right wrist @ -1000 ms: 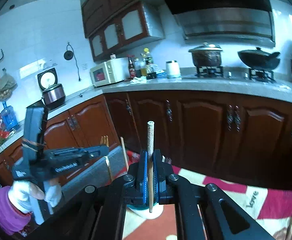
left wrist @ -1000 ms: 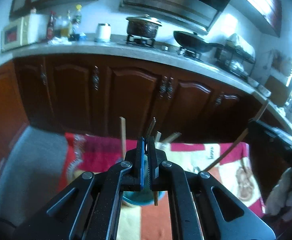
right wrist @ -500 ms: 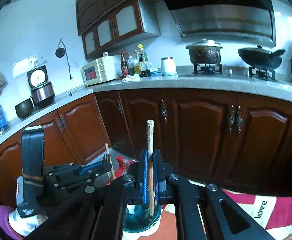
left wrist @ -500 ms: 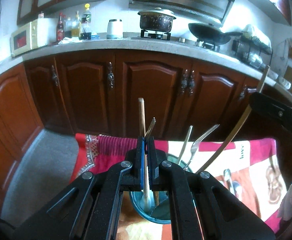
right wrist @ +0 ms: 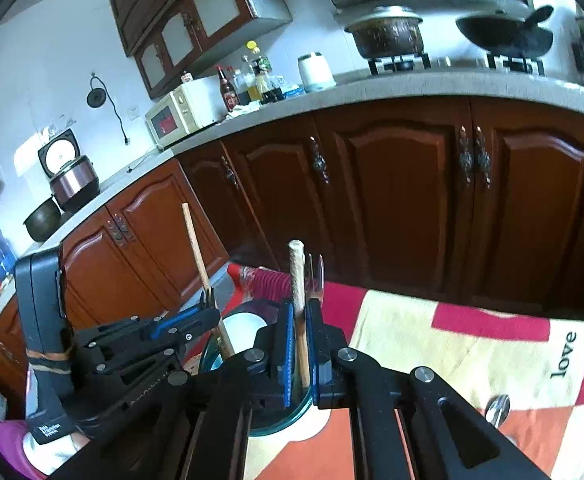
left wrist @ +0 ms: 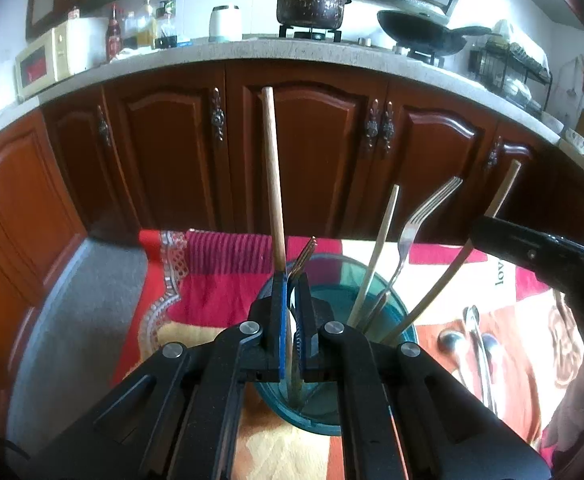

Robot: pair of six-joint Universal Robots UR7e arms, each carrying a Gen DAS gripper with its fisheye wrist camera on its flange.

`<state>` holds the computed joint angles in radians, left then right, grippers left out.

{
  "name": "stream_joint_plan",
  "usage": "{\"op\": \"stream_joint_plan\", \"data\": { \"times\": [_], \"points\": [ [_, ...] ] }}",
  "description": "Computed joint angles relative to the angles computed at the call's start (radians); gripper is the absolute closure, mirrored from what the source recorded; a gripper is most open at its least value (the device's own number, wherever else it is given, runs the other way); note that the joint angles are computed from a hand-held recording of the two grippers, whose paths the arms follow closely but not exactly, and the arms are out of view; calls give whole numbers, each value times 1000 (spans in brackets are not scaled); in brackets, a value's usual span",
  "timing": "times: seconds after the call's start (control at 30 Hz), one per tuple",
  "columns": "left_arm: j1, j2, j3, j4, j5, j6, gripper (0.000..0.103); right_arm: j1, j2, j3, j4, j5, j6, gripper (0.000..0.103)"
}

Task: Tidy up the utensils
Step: 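Carry the fork with the left tool while the right tool carries the chopstick to the holder, then open the left tool over the holder while the right tool releases the chopstick into it, then move both tools back over the metal spoons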

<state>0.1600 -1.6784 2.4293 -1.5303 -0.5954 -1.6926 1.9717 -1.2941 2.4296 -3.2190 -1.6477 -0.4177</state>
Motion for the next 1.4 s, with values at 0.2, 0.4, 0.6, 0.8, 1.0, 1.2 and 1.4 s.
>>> {"op": "stream_joint_plan", "data": {
  "times": [0.2, 0.4, 0.6, 0.8, 1.0, 1.2, 1.4],
  "points": [
    [-9, -21, 8, -30, -24, 0, 92, -5, -28, 22, 15, -8, -6, 70],
    [-52, -27, -2, 13, -36, -46, 70, -8, -69, 57, 24, -20, -4, 70],
    [-102, -19, -27, 74, -65, -98, 68, -8, -111, 102, 15, -49, 2, 70],
    [-164, 20, -52, 117, -91, -155, 67, -13, -179, 152, 13, -64, 14, 68],
    [-202, 91, -56, 55, -122, -136, 66, -28, -268, 199, 31, -91, 5, 66],
    [-211, 167, -44, -90, -151, -68, 66, -92, -391, 253, 81, -96, -15, 65],
    [-202, 240, -28, -241, -177, 11, 66, -222, -541, 303, 162, -73, -61, 65]
  ]
}}
